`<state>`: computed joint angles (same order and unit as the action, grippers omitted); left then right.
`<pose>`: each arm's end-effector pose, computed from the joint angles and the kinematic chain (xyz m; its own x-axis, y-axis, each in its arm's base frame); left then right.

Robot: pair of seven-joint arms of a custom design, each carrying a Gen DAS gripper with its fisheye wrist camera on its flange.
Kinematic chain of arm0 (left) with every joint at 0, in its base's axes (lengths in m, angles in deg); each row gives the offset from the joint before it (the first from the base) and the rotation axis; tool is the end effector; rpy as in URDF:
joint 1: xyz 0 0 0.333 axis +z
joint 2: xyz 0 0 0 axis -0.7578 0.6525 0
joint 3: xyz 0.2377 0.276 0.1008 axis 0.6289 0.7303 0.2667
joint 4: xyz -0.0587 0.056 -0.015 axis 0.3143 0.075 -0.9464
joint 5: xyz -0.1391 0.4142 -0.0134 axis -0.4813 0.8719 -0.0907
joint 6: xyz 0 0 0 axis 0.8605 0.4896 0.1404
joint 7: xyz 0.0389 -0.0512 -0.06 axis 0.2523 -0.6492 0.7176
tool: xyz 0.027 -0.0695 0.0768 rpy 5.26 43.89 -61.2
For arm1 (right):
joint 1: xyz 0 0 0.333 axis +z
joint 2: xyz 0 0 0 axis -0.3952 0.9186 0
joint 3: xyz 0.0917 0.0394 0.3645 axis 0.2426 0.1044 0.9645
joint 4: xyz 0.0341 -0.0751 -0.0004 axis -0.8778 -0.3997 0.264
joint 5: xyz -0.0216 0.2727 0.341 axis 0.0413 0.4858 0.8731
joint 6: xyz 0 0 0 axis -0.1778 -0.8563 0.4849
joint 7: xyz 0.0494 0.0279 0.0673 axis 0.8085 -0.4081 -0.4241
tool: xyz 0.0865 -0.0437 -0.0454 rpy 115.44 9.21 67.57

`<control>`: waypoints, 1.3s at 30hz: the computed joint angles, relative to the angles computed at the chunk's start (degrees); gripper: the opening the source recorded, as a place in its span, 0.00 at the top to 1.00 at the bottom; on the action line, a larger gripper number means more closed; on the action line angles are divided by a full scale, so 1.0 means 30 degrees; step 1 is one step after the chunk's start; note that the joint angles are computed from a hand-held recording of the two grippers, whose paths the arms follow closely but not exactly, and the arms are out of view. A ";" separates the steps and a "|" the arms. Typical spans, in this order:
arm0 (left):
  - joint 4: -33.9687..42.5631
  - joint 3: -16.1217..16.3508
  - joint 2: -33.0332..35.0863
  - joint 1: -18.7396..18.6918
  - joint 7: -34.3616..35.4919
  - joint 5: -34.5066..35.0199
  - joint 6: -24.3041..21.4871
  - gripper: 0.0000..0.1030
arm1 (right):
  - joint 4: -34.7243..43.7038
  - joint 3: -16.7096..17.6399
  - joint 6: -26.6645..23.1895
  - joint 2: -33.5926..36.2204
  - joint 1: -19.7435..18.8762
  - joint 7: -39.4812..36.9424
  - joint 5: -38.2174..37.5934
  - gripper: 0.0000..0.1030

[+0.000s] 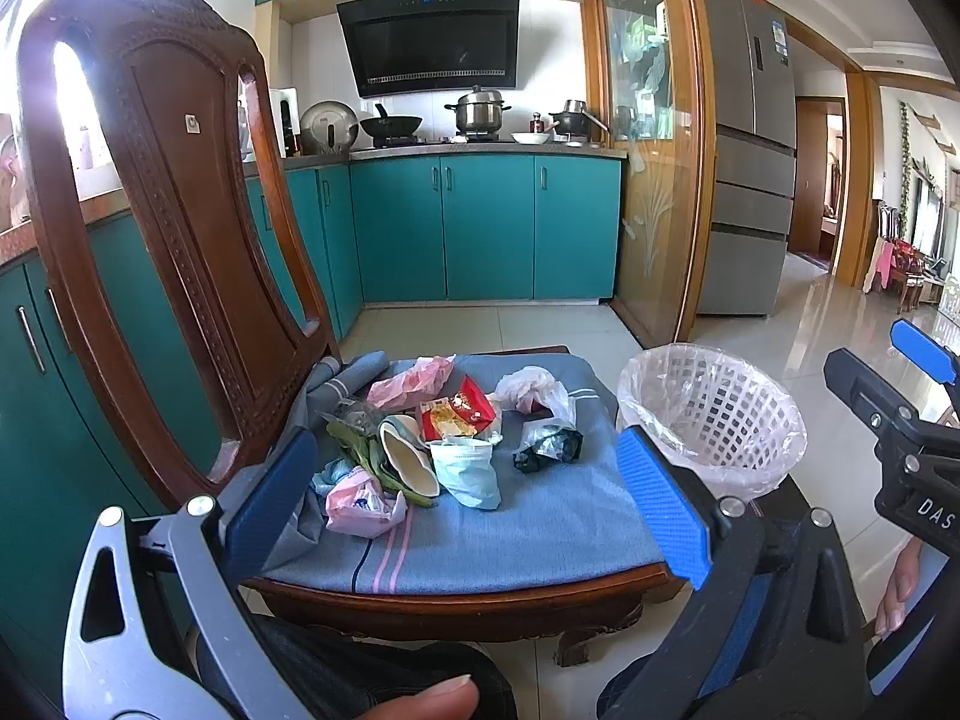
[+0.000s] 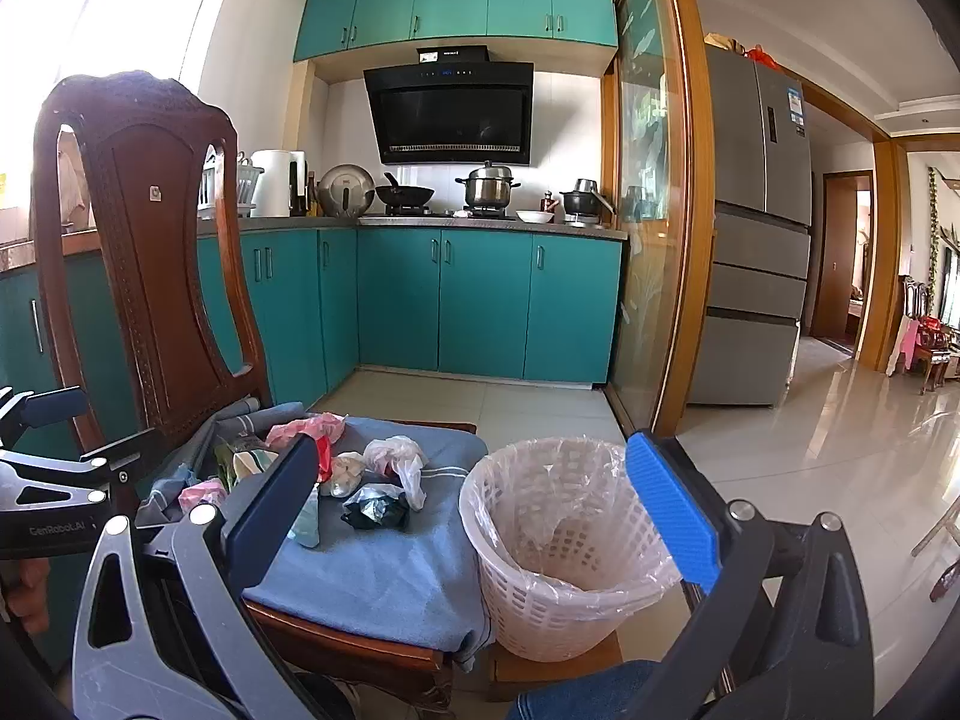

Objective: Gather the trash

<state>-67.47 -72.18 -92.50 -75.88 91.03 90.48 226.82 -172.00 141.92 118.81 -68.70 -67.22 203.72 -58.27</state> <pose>0.4721 -0.1808 0.5949 -0.3949 -0.9179 -0.0384 -0.3890 0.2049 -0.8982 0.4118 0.1858 0.5856 -0.3235 -0.9448 0.0521 -0.2731 0.0406 -0.9611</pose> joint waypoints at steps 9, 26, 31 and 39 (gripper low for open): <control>0.0308 0.0062 0.0396 -0.0111 0.0356 -0.0306 -0.0559 0.03 | 0.0152 0.0156 -0.0148 0.0270 -0.0163 0.0057 -0.0139 0.03; 0.3229 -0.3297 0.4193 0.4713 0.1729 -0.3680 -0.5317 0.16 | 0.6893 -0.2237 -0.0440 1.6837 0.2500 -0.4996 -0.7010 0.09; 0.4646 -0.4516 0.5444 0.5808 0.1282 -0.3977 -0.6596 0.21 | 1.1714 -0.1420 -0.5809 2.3381 0.3196 -0.5109 -1.2575 0.16; 0.6843 -0.5816 0.7582 0.6205 0.1568 -0.5336 -0.7654 0.17 | 1.2498 -0.1094 -0.5838 2.5570 0.3328 -0.9810 -0.8562 0.45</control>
<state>-46.94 -89.63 -69.75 -57.27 95.73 74.48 203.85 -134.51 138.64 101.30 8.01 -57.24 174.29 -83.96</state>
